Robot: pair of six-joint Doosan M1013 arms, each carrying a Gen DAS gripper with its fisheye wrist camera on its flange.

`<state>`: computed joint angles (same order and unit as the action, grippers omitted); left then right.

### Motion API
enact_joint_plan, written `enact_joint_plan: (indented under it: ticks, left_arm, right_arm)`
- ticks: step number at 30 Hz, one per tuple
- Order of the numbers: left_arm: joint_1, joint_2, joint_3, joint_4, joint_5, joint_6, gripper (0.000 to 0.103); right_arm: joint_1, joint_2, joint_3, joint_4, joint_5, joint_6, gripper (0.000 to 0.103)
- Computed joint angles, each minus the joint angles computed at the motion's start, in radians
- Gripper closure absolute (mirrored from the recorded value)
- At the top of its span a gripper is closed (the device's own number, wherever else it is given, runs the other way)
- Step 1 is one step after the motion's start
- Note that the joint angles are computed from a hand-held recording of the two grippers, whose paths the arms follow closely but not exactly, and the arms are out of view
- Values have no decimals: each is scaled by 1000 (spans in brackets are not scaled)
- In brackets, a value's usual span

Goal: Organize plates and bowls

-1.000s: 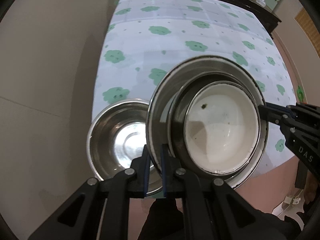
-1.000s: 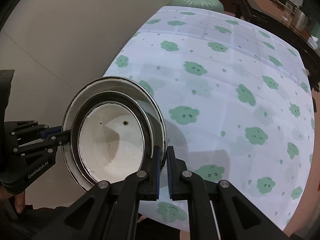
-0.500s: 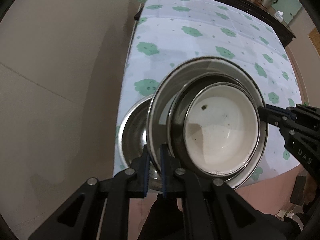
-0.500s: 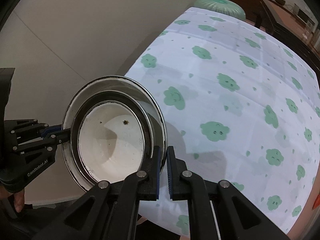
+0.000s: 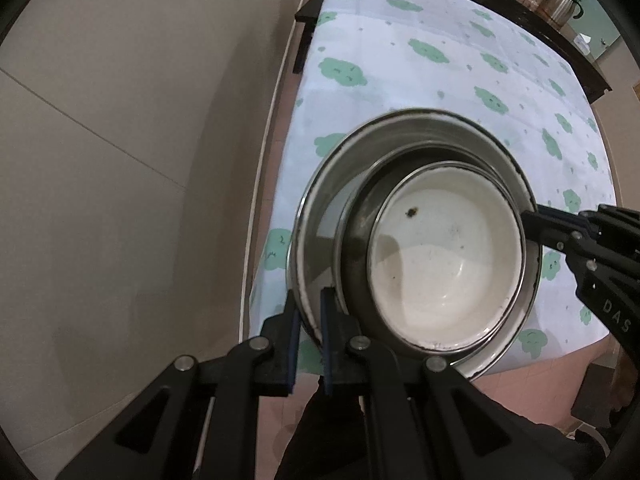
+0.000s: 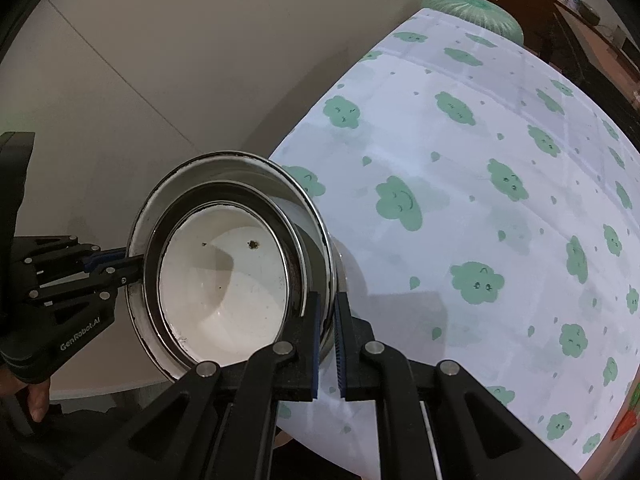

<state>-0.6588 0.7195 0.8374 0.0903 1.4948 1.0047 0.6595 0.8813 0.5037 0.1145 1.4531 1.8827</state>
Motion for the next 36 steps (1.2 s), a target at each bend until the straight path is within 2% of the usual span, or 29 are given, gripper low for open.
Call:
enact_joint_plan:
  ticks: [7, 21, 36]
  left_arm:
    - [3, 6, 7, -17, 6, 0, 99]
    - [6, 17, 27, -42, 9, -8, 98]
    - [10, 23, 30, -51, 12, -9, 97]
  right_arm:
    - [0, 22, -22, 13, 32, -4, 95]
    - [-4, 34, -8, 35, 47, -1, 95]
    - [-3, 59, -49, 34, 74, -6, 95]
